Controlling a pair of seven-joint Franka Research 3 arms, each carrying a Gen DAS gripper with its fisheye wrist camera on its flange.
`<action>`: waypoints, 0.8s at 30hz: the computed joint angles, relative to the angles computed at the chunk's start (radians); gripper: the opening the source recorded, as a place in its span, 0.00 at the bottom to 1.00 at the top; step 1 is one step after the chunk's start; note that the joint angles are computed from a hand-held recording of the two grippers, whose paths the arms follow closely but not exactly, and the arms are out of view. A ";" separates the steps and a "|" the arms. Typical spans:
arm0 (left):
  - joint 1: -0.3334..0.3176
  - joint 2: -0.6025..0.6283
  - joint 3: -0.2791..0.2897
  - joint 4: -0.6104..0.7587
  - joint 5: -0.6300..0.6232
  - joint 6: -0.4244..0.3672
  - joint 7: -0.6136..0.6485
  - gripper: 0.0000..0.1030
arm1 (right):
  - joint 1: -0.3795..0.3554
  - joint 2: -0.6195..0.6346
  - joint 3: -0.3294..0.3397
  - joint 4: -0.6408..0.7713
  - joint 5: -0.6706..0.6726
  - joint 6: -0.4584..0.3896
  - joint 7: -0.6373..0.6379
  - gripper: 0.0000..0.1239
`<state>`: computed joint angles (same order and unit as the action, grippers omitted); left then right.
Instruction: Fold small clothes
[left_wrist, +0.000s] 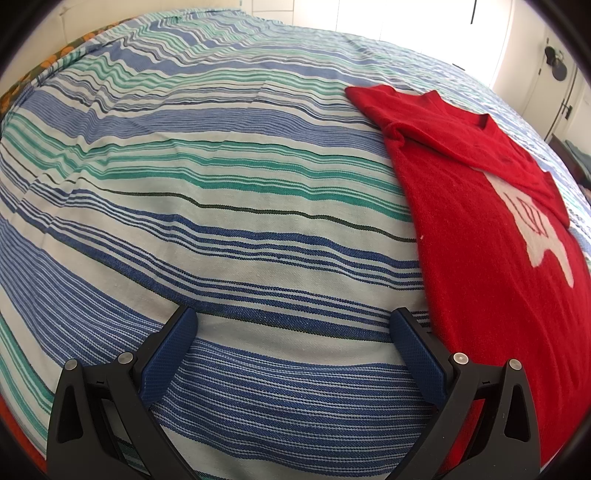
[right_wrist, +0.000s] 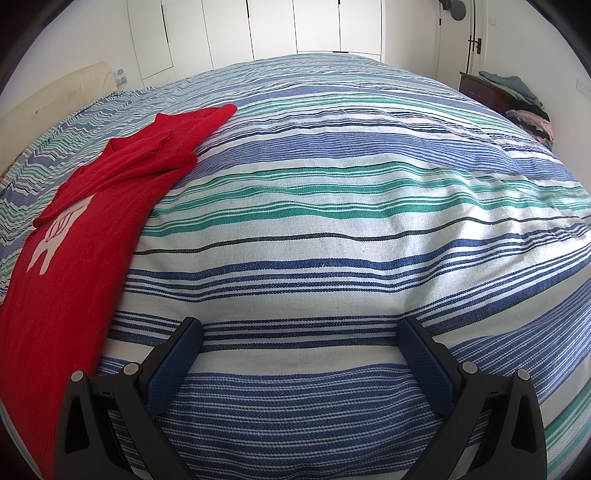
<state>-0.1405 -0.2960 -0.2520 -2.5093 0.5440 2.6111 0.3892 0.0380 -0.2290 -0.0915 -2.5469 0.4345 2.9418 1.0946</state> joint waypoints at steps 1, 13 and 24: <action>0.001 -0.001 0.001 -0.002 0.001 0.001 0.001 0.99 | 0.000 0.001 0.000 0.001 0.000 0.000 0.000 0.83; 0.003 0.006 -0.005 0.008 0.018 -0.008 -0.015 0.99 | 0.002 0.001 -0.001 0.000 0.004 0.002 -0.004 0.83; 0.000 0.007 -0.005 0.008 0.032 -0.010 -0.027 0.99 | 0.002 0.000 -0.001 -0.001 0.004 0.003 -0.003 0.83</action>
